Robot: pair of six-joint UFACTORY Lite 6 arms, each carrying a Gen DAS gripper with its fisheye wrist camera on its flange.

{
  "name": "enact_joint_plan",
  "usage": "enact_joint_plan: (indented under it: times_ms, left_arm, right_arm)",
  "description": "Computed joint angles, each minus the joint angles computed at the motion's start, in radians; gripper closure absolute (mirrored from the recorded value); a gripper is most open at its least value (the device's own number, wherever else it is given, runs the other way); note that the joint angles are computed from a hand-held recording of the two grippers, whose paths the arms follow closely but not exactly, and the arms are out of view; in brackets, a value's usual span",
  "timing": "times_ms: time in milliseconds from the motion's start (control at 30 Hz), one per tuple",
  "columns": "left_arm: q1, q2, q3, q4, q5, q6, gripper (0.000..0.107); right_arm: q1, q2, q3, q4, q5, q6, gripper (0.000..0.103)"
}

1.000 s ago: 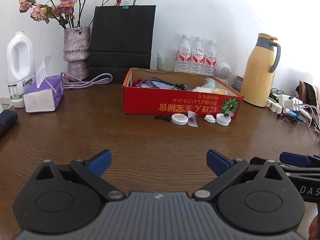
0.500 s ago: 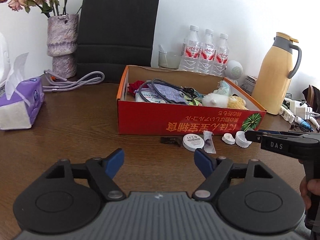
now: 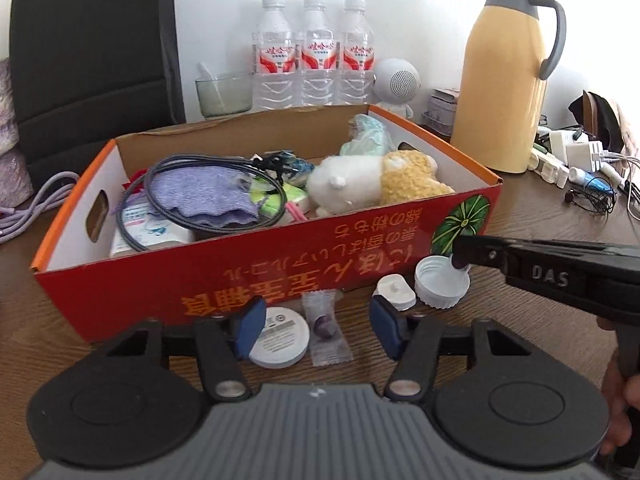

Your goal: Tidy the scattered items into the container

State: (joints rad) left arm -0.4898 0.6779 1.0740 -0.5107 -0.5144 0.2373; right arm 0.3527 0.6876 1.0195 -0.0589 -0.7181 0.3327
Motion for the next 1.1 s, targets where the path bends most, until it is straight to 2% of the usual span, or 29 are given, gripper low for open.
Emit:
enact_joint_plan:
  times_ms: [133, 167, 200, 300, 367, 467, 533, 633, 767, 900, 1000, 1100]
  left_arm:
    - [-0.025, 0.059, 0.074, -0.110, -0.008, 0.084, 0.063]
    - [-0.027, 0.064, 0.083, -0.109, -0.003, 0.084, 0.080]
    - [-0.030, 0.073, 0.095, -0.109, 0.006, 0.092, 0.091]
    - [-0.052, 0.083, 0.098, -0.137, -0.014, 0.128, 0.093]
    - [-0.072, 0.051, 0.053, -0.135, -0.062, 0.118, 0.094]
    - [-0.099, -0.044, -0.069, -0.136, -0.141, 0.048, 0.094]
    - [-0.105, -0.118, -0.152, -0.130, -0.151, -0.035, 0.094]
    - [-0.150, -0.233, -0.287, -0.196, -0.212, -0.078, 0.095]
    - [-0.271, -0.415, -0.499, -0.339, -0.342, -0.104, 0.095]
    - [-0.407, -0.611, -0.678, -0.515, -0.398, -0.082, 0.095]
    - [-0.565, -0.734, -0.778, -0.702, -0.484, -0.029, 0.095]
    - [-0.773, -0.816, -0.850, -0.907, -0.598, -0.016, 0.096]
  right_arm:
    - [-0.045, -0.100, -0.164, -0.063, -0.168, 0.033, 0.097]
    - [-0.061, -0.109, -0.183, -0.079, -0.190, 0.040, 0.097]
    - [-0.077, -0.112, -0.194, -0.101, -0.202, 0.054, 0.097]
    - [-0.128, -0.107, -0.191, -0.173, -0.199, 0.137, 0.097]
    - [-0.137, -0.107, -0.195, -0.184, -0.202, 0.142, 0.097]
    - [-0.120, -0.117, -0.211, -0.160, -0.193, 0.120, 0.097]
    - [-0.099, -0.140, -0.245, -0.144, -0.209, 0.105, 0.097]
    - [-0.024, -0.202, -0.326, -0.054, -0.224, 0.017, 0.097]
    - [0.100, -0.338, -0.477, 0.052, -0.260, -0.046, 0.097]
    - [0.244, -0.525, -0.644, 0.178, -0.277, -0.093, 0.097]
    - [0.394, -0.673, -0.760, 0.342, -0.282, -0.167, 0.097]
    - [0.585, -0.802, -0.849, 0.582, -0.272, -0.273, 0.097]
